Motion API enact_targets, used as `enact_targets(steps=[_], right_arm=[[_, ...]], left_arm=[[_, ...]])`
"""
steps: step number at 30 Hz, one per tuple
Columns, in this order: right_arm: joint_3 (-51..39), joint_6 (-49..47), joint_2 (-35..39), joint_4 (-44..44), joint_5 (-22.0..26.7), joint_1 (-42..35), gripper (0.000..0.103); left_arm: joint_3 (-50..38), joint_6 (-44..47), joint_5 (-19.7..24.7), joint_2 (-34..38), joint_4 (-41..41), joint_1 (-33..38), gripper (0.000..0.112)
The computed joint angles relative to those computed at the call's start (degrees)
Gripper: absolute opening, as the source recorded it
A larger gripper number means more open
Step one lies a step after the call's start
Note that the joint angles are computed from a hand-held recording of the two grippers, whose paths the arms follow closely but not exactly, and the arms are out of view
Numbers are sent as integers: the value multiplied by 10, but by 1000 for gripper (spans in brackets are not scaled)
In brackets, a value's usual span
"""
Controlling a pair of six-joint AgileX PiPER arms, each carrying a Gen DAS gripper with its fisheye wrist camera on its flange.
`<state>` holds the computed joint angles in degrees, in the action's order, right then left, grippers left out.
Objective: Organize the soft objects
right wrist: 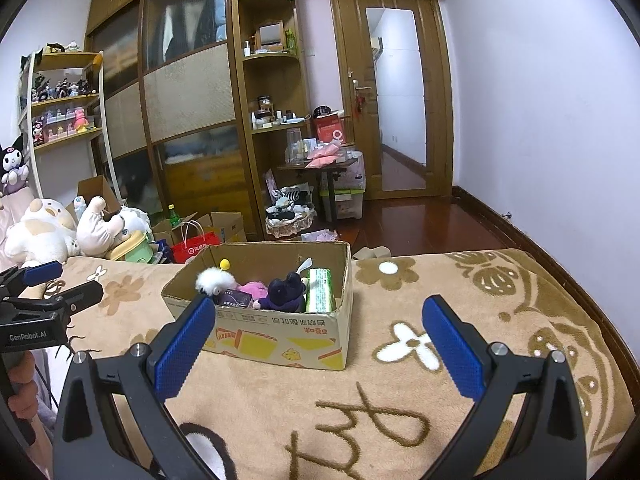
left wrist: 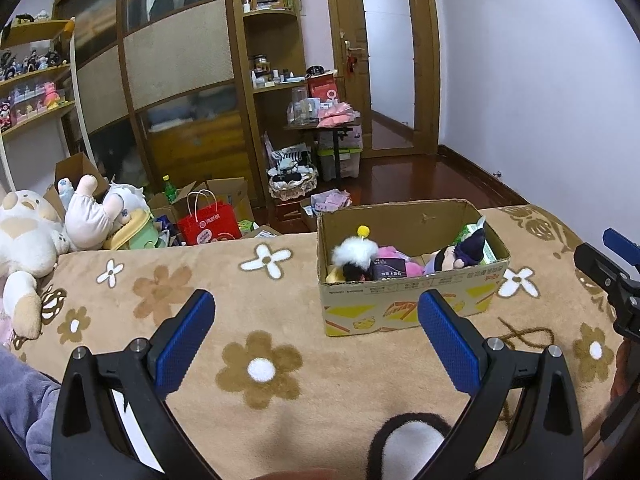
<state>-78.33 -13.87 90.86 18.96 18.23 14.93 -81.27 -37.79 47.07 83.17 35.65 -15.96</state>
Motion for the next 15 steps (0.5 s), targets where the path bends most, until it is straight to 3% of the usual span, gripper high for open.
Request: enact_targets(steps=[15], right_arm=[[13,11,-1,0,-7,6,103]], left_arm=[[-11,25,17,11,3,-16,100]])
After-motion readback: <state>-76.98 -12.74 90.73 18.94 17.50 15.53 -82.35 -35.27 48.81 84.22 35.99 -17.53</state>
